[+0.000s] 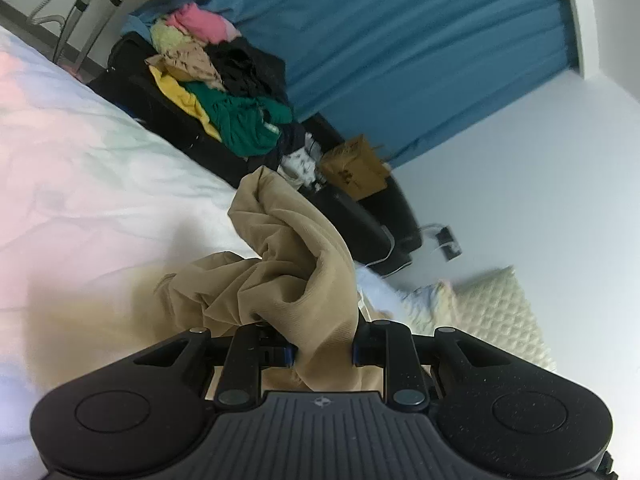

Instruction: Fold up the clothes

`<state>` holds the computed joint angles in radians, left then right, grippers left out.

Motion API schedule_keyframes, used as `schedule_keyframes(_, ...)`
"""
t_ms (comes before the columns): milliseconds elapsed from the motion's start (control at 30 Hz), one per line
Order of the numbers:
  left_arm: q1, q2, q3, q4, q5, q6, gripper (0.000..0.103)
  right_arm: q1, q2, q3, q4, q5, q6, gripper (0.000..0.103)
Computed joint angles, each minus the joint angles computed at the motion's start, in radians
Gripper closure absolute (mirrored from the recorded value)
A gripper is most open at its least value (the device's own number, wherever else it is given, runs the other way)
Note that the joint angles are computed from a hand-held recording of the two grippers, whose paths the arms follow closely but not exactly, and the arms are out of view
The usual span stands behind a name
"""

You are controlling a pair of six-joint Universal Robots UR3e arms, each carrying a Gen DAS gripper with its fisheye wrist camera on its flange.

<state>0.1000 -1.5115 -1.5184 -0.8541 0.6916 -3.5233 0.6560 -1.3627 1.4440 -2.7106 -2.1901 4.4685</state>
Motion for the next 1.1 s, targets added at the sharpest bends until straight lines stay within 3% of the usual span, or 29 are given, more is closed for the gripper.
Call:
schedule_keyframes(67, -0.044, -0.057, 0.004, 0.047, 0.042, -0.003, 0.078, -0.02, -0.02, 0.111, -0.096, 0.005, 0.011, 0.075)
schedule_keyframes(200, -0.008, -0.078, -0.133, 0.097, 0.014, 0.147, 0.077, -0.001, 0.013, 0.261, -0.224, -0.004, 0.043, 0.075)
schedule_keyframes(367, 0.119, 0.058, -0.451, 0.036, -0.036, 0.323, 0.077, 0.123, 0.125, 0.308, -0.262, -0.075, 0.137, 0.075)
schedule_keyframes(500, 0.194, 0.112, -0.622, 0.003, -0.02, 0.494, 0.076, 0.217, 0.181, 0.341, -0.232, -0.084, 0.252, 0.075)
schedule_keyframes(600, 0.214, 0.156, -0.727, 0.05, 0.005, 0.59, 0.071, 0.252, 0.211, 0.359, -0.232, -0.074, 0.315, 0.074)
schedule_keyframes(733, 0.176, 0.174, -0.735, 0.081, 0.057, 0.585, 0.061, 0.249, 0.195, 0.424, -0.286, -0.036, 0.354, 0.071)
schedule_keyframes(867, 0.135, 0.268, -0.651, -0.049, 0.144, 0.618, 0.037, 0.257, 0.092, 0.413, -0.129, 0.001, 0.416, 0.068)
schedule_keyframes(1000, 0.151, 0.403, -0.586, -0.227, 0.177, 0.679, 0.027, 0.311, -0.002, 0.349, 0.127, -0.025, 0.486, 0.068)
schedule_keyframes(1100, 0.244, 0.58, -0.527, -0.452, 0.15, 0.78, 0.021, 0.373, -0.041, 0.271, 0.297, -0.084, 0.514, 0.068)
